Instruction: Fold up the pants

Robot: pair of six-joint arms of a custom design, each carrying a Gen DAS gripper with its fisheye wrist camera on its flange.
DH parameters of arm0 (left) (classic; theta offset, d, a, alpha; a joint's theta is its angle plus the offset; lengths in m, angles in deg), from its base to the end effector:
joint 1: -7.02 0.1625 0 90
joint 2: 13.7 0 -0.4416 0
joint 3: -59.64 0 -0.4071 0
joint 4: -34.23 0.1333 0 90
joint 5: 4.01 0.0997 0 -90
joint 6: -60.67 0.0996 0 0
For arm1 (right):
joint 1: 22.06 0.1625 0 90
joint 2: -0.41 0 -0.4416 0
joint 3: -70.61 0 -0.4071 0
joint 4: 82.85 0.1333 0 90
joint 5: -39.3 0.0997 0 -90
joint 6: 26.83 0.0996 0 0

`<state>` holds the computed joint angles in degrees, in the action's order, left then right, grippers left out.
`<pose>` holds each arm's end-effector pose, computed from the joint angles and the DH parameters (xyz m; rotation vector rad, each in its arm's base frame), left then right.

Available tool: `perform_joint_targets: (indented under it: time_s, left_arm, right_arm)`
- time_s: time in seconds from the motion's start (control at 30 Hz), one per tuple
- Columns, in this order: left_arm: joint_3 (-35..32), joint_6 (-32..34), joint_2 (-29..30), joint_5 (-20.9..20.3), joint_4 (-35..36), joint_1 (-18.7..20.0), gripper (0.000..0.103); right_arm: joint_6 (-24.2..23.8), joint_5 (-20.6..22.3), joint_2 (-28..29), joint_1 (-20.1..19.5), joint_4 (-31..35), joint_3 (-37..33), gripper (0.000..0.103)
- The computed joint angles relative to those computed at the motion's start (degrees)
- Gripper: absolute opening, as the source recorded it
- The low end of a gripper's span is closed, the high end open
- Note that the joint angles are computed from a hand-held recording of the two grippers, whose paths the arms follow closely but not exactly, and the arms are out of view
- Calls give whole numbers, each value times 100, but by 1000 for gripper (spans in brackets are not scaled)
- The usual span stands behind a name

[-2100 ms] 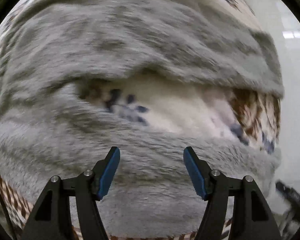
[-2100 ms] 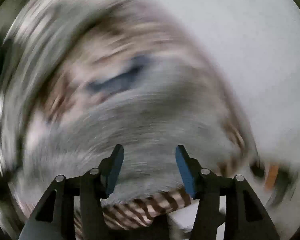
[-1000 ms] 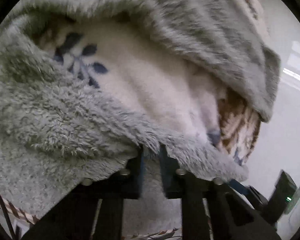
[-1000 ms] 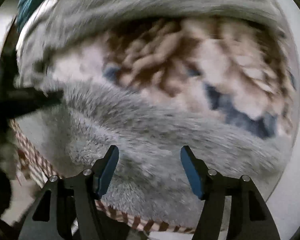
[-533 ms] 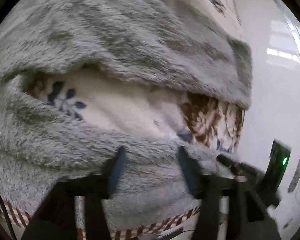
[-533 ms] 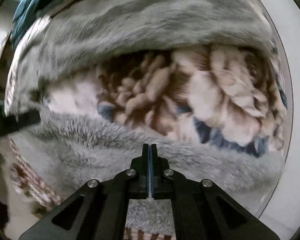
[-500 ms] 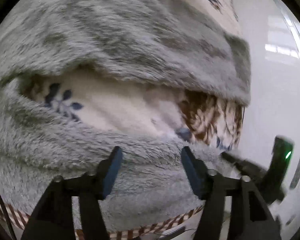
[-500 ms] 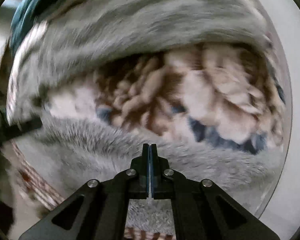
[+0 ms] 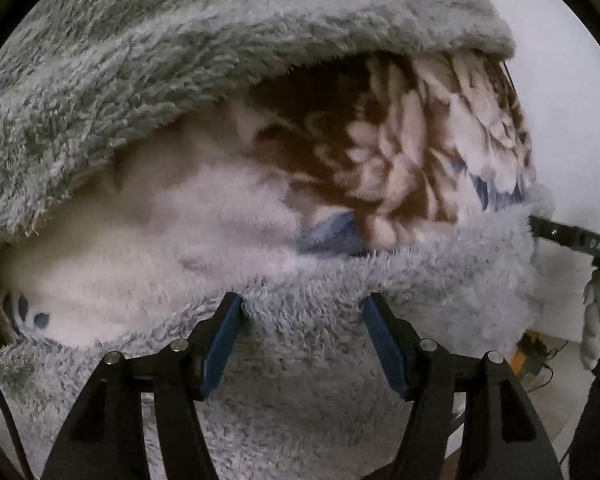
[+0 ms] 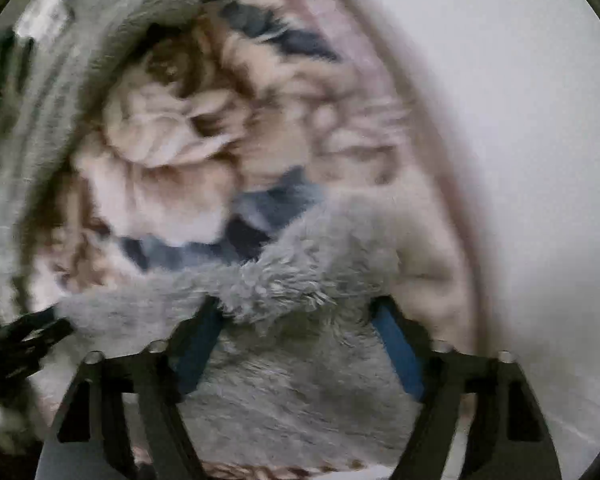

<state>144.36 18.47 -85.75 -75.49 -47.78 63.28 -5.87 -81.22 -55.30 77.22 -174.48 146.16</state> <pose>-0.1923 -0.5849 0.3698 -0.1176 2.6648 0.1157 0.1945 -0.6771 0.2765 -0.1480 -2.5385 -0.2123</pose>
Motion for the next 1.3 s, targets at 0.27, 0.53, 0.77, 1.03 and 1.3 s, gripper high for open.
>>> perform_joint_targets:
  time_s: [0.27,0.53,0.77,1.03,1.3]
  left_arm:
    - [127,-506,-302,544,-272,-55,61]
    - [250,-1105,-956,1317,-588,-211,62]
    - [338,-1884,-1468,1491,-1150,240,82]
    - [267,-1539,-1228,1181,-1707,797,82]
    - [-168,-1095,-920,875,-1534,1037,82]
  right_arm:
    - [155,-1245,-165,241,-703,123,6]
    - [381,-47,-121,154,-416,-431,53]
    - [200,991,572,284,-2641,-474,72]
    - [1884,1423,1304,-117,-4518,-615,8]
    - [1010,-695,1074,593,-3746,-802,10]
